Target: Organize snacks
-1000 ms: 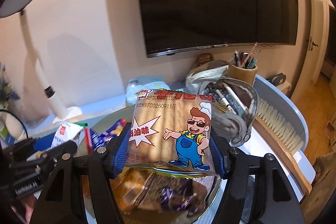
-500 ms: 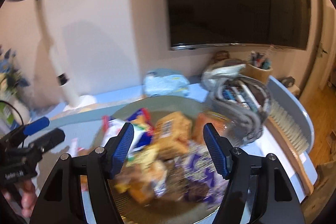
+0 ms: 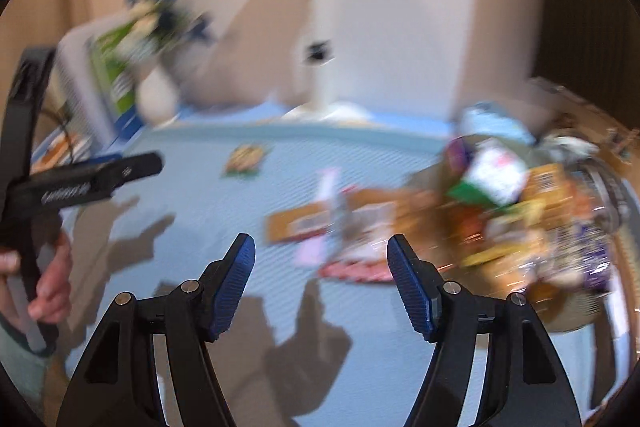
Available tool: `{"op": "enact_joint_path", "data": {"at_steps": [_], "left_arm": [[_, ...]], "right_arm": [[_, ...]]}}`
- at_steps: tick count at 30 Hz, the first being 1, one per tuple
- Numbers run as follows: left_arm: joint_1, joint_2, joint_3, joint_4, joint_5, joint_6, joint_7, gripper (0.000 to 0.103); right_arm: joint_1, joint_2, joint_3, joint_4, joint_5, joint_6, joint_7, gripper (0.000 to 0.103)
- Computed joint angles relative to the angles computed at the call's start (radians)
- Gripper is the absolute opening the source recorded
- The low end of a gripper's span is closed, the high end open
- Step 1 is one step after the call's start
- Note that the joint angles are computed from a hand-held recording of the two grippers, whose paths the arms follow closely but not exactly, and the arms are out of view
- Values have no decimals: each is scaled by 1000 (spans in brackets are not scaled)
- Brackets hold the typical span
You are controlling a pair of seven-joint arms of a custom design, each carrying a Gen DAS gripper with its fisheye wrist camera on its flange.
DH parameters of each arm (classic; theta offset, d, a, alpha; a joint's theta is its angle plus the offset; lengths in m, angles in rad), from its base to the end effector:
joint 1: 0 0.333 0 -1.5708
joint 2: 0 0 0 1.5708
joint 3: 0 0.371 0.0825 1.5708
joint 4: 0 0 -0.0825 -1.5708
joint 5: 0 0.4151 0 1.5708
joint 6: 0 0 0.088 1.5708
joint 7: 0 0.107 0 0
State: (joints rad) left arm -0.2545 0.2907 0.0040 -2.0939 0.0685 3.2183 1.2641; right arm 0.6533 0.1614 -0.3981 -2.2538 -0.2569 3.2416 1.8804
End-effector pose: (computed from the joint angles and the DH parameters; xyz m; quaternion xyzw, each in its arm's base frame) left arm 0.6461 -0.1723 0.4128 -0.6417 0.6514 -0.3480 0.2068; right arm 0.5847 0.1874 0.4264 -0.7204 0.5625 -0.2520 0.3180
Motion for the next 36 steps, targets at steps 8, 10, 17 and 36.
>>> {"op": "enact_joint_path", "data": {"at_steps": [8,10,17,36], "left_arm": [[-150,69,197,-15,5,4,-75,88],[-76,71,122,-13,-10,16,-68,87],[92,67,-47,-37,-63,78,-49,87],[-90,69,125,-34,-176,66,7,87]], "right_arm": [[93,123,-43,21,71,73,-119,68],[23,126,30,25,82,64,-135,68],[-139,113,200,21,154,63,-180,69],[-264,107,349,15,325,88,-314,70]]}}
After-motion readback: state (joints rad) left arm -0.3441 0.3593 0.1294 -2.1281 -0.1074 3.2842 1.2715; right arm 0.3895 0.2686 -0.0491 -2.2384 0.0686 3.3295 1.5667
